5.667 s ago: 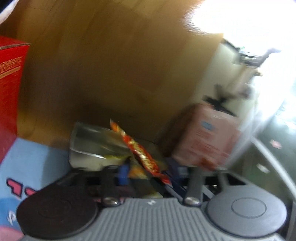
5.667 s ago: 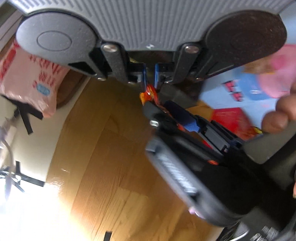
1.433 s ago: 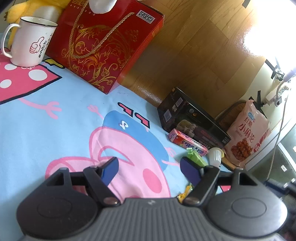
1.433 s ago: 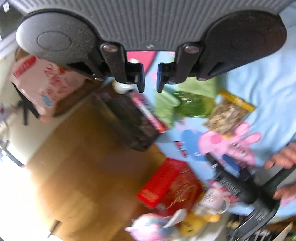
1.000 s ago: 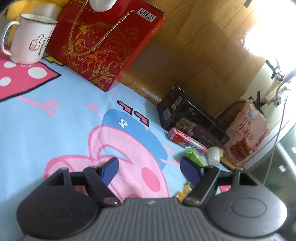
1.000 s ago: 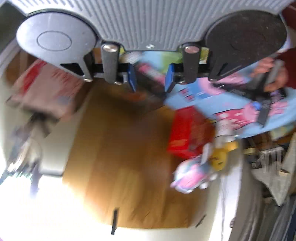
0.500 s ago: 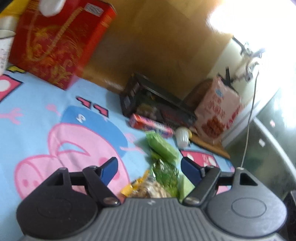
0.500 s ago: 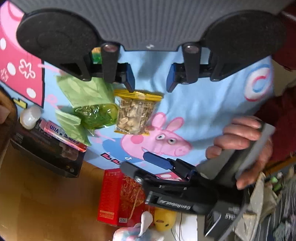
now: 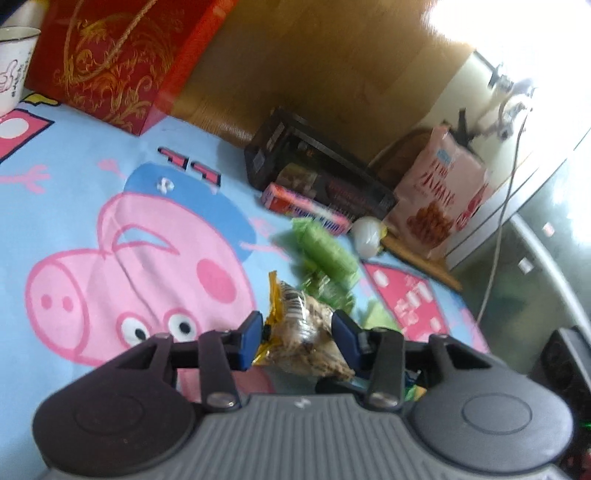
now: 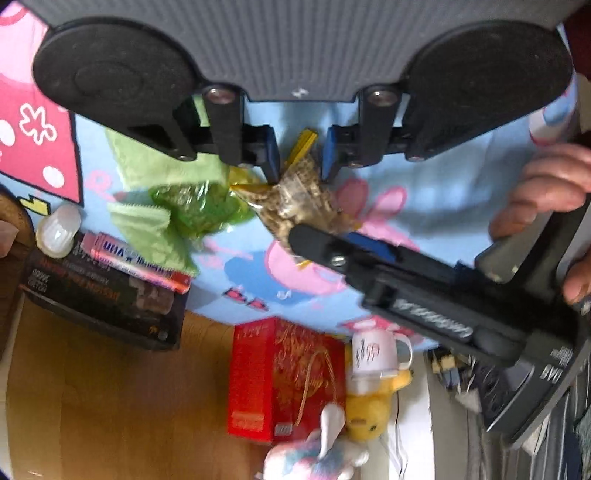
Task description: Organize snacks
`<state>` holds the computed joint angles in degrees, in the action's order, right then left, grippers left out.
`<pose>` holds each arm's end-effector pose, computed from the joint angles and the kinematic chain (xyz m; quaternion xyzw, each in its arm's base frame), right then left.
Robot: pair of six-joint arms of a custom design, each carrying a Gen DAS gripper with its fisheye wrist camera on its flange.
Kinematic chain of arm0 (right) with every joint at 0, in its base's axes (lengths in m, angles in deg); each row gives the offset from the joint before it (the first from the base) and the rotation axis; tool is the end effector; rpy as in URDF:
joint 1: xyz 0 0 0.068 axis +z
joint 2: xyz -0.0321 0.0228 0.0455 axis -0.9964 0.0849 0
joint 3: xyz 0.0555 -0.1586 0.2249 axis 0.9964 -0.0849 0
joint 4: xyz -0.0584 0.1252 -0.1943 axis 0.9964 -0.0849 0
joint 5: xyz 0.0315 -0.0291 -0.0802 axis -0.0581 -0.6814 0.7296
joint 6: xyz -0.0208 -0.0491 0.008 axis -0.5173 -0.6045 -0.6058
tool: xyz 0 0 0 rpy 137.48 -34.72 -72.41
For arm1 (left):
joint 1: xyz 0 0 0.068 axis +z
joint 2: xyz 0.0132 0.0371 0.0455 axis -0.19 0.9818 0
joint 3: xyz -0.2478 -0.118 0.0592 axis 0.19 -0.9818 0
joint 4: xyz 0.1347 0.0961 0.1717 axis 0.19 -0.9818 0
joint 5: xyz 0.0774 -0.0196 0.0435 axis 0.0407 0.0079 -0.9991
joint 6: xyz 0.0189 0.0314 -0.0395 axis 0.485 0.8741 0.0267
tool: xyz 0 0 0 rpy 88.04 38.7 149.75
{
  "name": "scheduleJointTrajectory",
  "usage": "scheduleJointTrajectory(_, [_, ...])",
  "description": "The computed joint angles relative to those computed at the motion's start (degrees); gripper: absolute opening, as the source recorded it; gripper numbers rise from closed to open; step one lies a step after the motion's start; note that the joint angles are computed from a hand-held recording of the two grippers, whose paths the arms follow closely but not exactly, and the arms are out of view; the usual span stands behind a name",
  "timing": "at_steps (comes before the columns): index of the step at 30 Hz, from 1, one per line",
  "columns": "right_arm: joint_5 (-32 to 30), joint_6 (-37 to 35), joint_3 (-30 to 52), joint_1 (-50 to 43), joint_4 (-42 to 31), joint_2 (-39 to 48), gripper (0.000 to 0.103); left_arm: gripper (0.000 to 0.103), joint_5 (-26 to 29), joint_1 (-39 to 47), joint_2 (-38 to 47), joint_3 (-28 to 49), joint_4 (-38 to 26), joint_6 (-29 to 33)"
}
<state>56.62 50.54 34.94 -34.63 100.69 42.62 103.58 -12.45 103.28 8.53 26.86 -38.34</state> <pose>0.1583 0.1651 0.1014 -0.0638 0.8938 0.0688 0.4385 0.3359 -0.0375 0.1077 0.2180 0.8501 -0.4157 0.2389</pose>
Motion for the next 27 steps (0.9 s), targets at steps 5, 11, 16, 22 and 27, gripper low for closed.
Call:
scheduleJointTrajectory(5, [1.26,-2.71,-1.97,-1.70,-1.26,-9.23,0.024,0.041,2.43,-1.60,-3.21,2.92,-0.90,-5.09])
scheduleJointTrajectory(11, [-3.56,-10.32,-1.27,-15.68,-6.51,-20.29,0.024,0.042,-3.27,-10.94,-3.26,11.24,4.46,-15.48])
scheduleJointTrajectory(16, [-12.84,-14.90,4.01,-33.97,-6.08,-18.03,0.024,0.043,-12.96,-19.49,3.64,25.85,5.77,-22.75])
scheduleJointTrajectory(22, [-13.64,-15.33,10.14,-44.61,-4.41,-7.53,0.030,0.052,-17.75,-21.96,15.31,40.04,0.72,-25.54])
scheduleJointTrajectory(27, [-17.94,-12.48,-3.00,-48.38,7.38,-9.78,0.030,0.052,-11.96,-16.76,13.30,28.15,9.66,-24.04])
